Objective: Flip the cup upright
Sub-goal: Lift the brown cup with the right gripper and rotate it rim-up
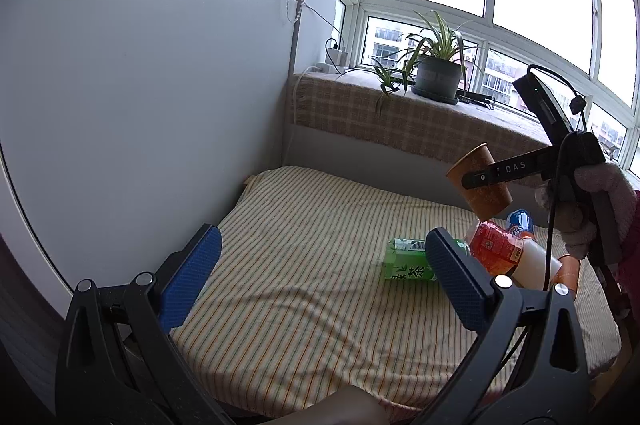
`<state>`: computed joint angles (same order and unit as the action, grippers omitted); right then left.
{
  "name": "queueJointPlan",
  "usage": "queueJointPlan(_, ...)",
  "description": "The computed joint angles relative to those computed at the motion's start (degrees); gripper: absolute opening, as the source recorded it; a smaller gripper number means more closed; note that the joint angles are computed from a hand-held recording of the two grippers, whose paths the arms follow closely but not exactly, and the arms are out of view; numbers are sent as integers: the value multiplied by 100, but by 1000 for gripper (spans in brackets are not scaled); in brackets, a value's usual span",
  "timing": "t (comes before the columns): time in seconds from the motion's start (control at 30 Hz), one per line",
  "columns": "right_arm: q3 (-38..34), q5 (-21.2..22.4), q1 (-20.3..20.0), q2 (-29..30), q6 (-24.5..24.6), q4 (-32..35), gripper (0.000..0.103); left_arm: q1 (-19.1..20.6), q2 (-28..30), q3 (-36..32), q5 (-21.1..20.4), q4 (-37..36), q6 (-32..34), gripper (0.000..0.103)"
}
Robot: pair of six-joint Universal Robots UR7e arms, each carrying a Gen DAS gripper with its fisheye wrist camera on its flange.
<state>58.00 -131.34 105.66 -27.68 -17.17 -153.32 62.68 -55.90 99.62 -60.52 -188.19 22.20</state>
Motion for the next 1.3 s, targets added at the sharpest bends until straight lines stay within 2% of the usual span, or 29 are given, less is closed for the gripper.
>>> queueJointPlan(0.23,2110,379,-78,-1102,857,-1357,66,10,91,-88,-228,309,-121,103)
queueJointPlan(0.37,3002,342,-161,-1409,1360,-2049,66,-15,180,-124,-350,495,-115,103)
queueJointPlan(0.43,3414,508,-243,-1548,1670,-2277,66,-30,219,-139,-426,621,-155,103)
queueJointPlan(0.57,4095,991,-480,-1749,2215,-2658,66,-77,318,-198,-575,884,-249,103)
queueJointPlan(0.77,4419,1496,-850,-1792,3002,-2844,66,-163,349,-146,-707,1146,-308,103)
queueJointPlan(1.0,4507,2071,-1131,-1850,3371,-2852,68,-176,302,-102,-736,1404,-429,103)
queueJointPlan(1.17,4531,2177,-1171,-1865,3099,-2808,68,-162,314,-172,-835,1839,-629,103)
queueJointPlan(1.23,4570,2069,-1119,-1880,2940,-2868,68,-139,313,-239,-983,2177,-771,103)
queueJointPlan(1.3,4626,1749,-996,-1885,2688,-3006,68,-107,334,-347,-1165,2564,-906,103)
